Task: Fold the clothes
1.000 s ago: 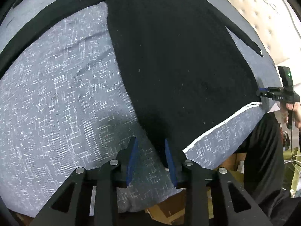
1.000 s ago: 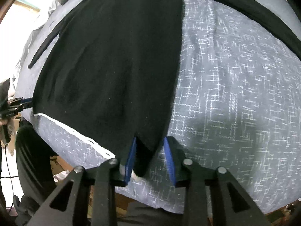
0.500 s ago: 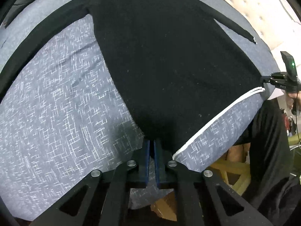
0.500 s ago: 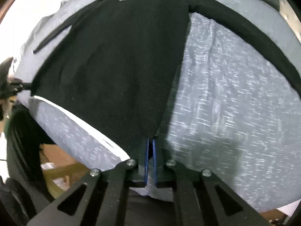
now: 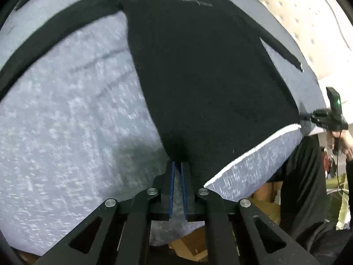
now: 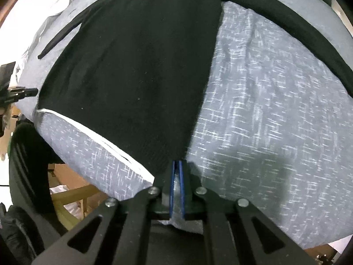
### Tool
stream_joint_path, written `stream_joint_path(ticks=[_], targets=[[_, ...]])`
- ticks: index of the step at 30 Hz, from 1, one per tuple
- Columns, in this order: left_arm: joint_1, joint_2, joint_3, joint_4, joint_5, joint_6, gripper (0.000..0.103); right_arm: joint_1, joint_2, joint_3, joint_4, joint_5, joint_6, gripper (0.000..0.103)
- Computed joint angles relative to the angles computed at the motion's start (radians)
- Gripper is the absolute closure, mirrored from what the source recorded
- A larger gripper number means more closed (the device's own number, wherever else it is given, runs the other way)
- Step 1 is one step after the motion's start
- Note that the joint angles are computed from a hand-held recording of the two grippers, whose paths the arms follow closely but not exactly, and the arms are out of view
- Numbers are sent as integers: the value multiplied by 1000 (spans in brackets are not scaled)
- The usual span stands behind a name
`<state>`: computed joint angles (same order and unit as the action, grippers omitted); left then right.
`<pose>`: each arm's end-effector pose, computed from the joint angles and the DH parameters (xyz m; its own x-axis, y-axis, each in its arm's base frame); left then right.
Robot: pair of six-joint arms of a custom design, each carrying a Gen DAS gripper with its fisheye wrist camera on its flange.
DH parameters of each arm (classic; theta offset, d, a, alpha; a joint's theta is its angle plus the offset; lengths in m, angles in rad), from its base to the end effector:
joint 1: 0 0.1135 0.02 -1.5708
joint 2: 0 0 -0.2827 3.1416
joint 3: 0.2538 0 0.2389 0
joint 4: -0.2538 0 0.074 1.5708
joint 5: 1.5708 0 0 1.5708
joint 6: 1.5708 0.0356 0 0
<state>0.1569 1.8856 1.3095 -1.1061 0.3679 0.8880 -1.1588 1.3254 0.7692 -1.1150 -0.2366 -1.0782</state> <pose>0.3203 0.0377 0.2001 -0.7631 0.6122 -0.2072 0.6446 0.6980 -0.3118 0.0751 -0.1511 0.2085 -0.9816 0.1071 -0.1581 0.0747 0.9772 0.1986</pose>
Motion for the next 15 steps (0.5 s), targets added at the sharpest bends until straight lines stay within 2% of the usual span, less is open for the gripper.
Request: stream_joint_path(ticks=[4,7,10,15], targets=[[34,41,92,-17,54,-58,89,-52,19,98,-64,-60,0,99],[31,138,230,-21,91,-130,87,16,30,175,-76,-143,121,99],[-14,169,270,50,116,-254,82,90,51,215,-27,-218,246,98],[-96,295,423,128,124,-447,79,204,100,237,100,-300,428,95]])
